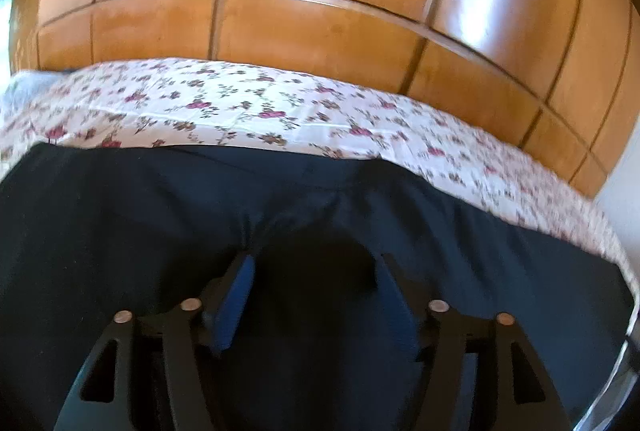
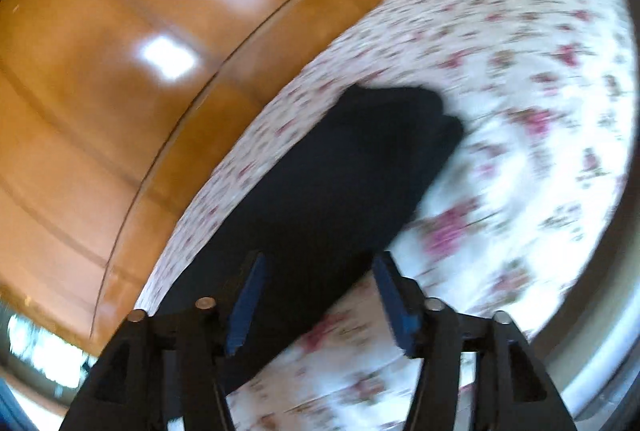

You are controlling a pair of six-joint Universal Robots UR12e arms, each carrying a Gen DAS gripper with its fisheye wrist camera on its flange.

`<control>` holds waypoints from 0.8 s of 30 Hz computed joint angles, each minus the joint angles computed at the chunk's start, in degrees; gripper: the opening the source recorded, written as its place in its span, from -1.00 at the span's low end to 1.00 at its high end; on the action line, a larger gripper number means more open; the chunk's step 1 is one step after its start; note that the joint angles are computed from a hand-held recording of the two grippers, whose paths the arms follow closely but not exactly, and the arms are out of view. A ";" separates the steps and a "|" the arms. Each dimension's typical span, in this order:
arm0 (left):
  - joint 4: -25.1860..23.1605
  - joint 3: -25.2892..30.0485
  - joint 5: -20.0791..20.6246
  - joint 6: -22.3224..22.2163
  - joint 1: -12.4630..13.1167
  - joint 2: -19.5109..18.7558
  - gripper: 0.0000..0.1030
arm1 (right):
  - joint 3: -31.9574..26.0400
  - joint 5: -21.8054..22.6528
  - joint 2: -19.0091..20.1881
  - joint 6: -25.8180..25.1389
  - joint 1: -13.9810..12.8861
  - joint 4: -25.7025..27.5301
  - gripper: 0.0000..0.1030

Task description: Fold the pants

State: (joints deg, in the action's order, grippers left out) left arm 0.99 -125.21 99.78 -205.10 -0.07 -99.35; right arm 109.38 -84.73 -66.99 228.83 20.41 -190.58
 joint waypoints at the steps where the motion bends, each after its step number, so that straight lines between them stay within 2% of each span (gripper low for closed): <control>1: -0.82 0.24 0.67 1.02 -0.46 0.04 0.36 | 0.21 0.37 0.15 0.67 -0.49 -0.56 0.21; 3: -1.74 0.52 1.78 2.85 -1.30 0.04 0.41 | 0.04 0.30 0.58 2.15 -1.10 -0.46 0.21; 5: -1.87 0.47 1.93 4.16 -1.83 0.13 0.42 | 0.22 1.13 1.22 4.37 -1.92 -2.68 0.21; 8: -1.22 -0.08 0.93 3.21 -2.20 0.71 0.42 | 0.05 1.76 2.54 7.37 -2.61 -6.42 0.21; 11: 0.36 -0.34 -0.04 2.07 -3.24 1.06 0.40 | -0.48 2.09 3.07 8.34 -2.97 -7.13 0.21; 16: 3.82 1.02 -5.03 5.05 -5.51 0.20 0.40 | -1.96 2.41 3.99 8.36 -3.15 -6.51 0.17; 19: 3.51 2.97 -5.88 9.18 -7.70 -1.12 0.40 | -1.76 2.33 4.15 9.32 -3.26 -6.77 -0.03; 20: 3.06 3.47 -6.01 9.75 -8.11 -1.52 0.40 | -1.75 2.42 4.18 9.48 -3.29 -6.59 -0.16; 21: 2.40 3.98 -6.01 10.11 -8.62 -1.96 0.40 | -1.58 2.46 4.02 9.35 -3.32 -6.05 -0.38; 22: 1.50 4.46 -6.05 10.20 -9.03 -2.39 0.40 | -1.54 2.79 3.94 9.13 -3.43 -5.26 -0.49; 24: -1.64 5.29 -5.91 9.51 -9.53 -3.06 0.40 | -1.26 4.45 4.16 9.59 -3.93 -6.51 -0.56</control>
State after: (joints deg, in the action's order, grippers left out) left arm -0.66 -119.92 93.88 -195.59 -9.60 -102.41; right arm 108.12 -80.28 -62.83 238.42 16.48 -197.09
